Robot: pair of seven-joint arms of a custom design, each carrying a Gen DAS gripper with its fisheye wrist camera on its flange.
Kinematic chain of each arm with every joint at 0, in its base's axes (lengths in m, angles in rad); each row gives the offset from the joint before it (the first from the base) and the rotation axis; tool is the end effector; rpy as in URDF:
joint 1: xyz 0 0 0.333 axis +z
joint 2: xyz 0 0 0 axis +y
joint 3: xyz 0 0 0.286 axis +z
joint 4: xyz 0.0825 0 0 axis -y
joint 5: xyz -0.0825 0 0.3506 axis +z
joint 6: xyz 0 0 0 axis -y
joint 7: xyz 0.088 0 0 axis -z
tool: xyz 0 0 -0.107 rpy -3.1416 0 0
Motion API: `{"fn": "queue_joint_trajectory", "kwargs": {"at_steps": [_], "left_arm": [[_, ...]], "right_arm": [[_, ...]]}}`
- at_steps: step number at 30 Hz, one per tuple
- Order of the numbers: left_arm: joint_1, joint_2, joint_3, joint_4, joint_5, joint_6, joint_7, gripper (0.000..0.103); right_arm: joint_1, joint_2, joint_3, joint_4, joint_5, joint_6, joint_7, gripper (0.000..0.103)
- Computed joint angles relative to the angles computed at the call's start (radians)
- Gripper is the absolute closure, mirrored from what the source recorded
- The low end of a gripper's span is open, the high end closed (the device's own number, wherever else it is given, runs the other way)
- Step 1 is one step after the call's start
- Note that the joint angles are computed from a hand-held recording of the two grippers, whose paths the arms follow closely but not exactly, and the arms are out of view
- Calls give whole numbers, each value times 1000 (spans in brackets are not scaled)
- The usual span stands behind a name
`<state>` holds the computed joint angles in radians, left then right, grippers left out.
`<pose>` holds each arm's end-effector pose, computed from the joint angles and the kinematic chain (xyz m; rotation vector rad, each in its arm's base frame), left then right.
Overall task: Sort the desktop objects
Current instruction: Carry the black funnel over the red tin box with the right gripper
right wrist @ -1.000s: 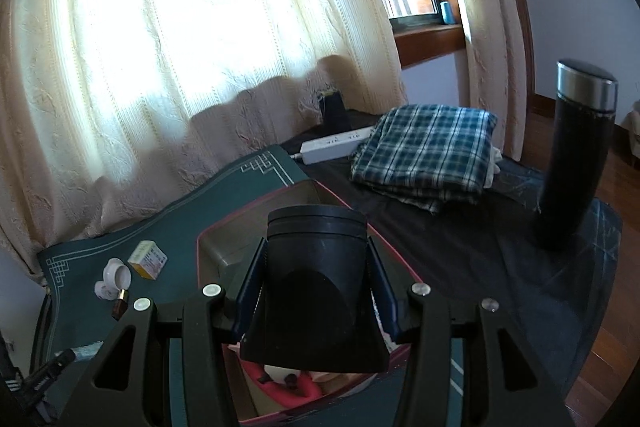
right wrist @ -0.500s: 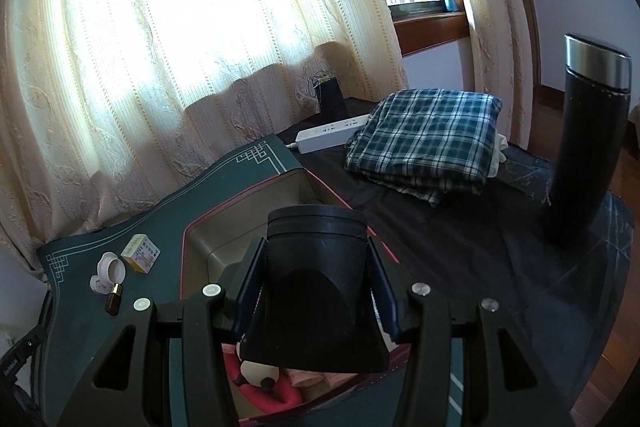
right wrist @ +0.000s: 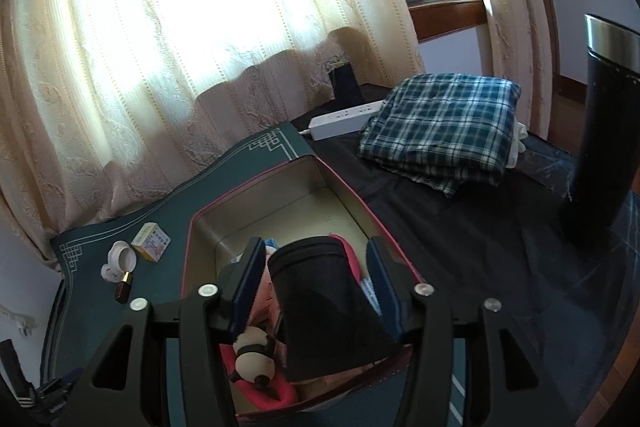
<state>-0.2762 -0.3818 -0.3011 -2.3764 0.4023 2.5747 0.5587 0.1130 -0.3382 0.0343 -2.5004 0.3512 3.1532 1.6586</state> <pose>0.3750 -0.2643 0.5087 -1.9893 1.7244 -0.7398 0.4541 0.0375 0.5139 -1.3210 1.7721 -0.5800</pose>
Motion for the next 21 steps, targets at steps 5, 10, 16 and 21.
{"fn": "queue_joint_trajectory", "kwargs": {"at_steps": [5,10,16,21], "left_arm": [[20,57,-38,28,76,-33,-28,73],[14,50,-18,27,89,-19,-65,80],[20,29,-27,61,130,1,-72,80],[23,48,-39,132,162,8,-62,81]], "right_arm": [[40,-27,-25,-24,13,22,-25,39],[82,-28,-53,-25,29,24,-71,39],[116,-41,-90,-45,84,47,-86,39],[156,-76,-122,-71,108,66,-114,39]]}}
